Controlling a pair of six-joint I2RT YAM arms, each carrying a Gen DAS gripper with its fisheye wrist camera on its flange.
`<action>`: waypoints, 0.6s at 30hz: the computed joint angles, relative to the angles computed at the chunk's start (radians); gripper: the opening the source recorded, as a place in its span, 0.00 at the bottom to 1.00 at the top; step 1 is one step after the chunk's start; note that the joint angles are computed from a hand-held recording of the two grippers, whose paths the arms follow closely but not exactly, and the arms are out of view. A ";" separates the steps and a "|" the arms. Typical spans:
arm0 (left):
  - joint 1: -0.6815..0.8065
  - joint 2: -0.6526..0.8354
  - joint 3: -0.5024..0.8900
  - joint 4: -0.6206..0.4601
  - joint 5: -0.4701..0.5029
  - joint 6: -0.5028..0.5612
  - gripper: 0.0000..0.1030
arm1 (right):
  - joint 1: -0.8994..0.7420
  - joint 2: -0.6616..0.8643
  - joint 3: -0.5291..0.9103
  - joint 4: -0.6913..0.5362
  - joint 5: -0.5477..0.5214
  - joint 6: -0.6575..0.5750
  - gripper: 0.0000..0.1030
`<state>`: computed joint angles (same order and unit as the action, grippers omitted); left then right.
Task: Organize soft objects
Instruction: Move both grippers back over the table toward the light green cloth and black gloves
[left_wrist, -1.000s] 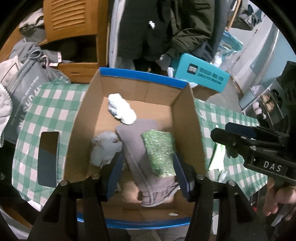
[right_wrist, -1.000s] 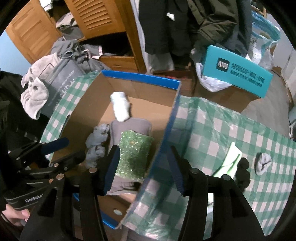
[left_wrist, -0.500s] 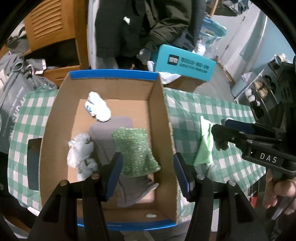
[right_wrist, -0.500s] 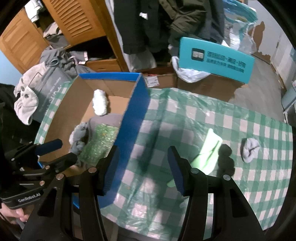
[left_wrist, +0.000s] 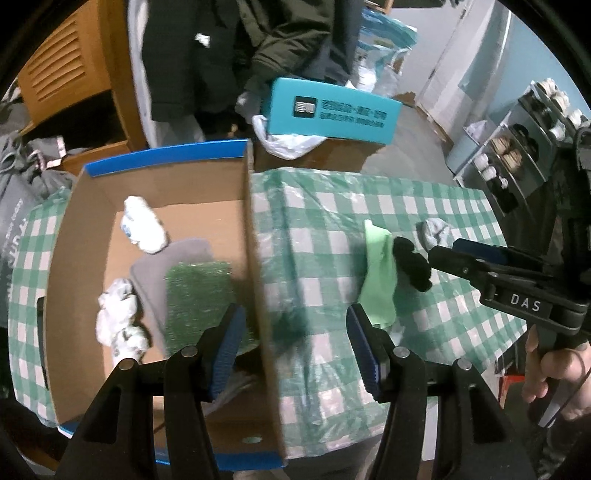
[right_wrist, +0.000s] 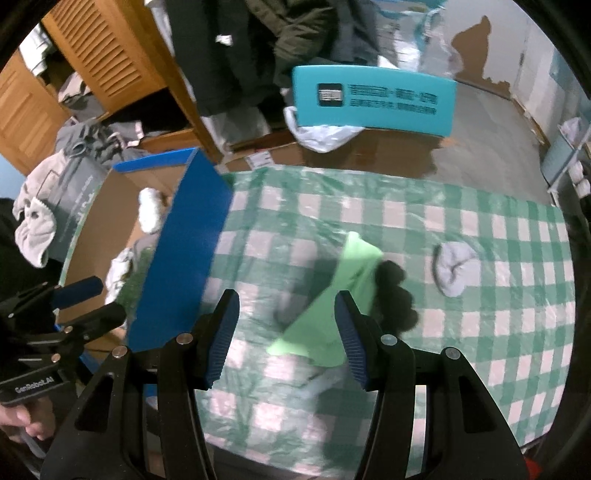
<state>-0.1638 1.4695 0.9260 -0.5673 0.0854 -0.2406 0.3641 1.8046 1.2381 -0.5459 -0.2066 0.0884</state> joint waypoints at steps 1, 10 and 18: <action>-0.013 0.009 0.006 0.002 -0.004 -0.004 0.57 | -0.012 -0.001 -0.007 0.002 -0.002 -0.005 0.53; -0.109 0.110 0.076 0.014 -0.032 -0.043 0.58 | -0.125 0.022 -0.034 0.010 -0.012 -0.049 0.53; -0.146 0.218 0.139 0.040 -0.033 -0.064 0.61 | -0.166 0.073 -0.031 0.033 -0.012 -0.077 0.53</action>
<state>-0.3102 1.6872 1.0654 -0.5274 0.0522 -0.3043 0.1982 1.8780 1.2075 -0.5133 -0.2190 0.0111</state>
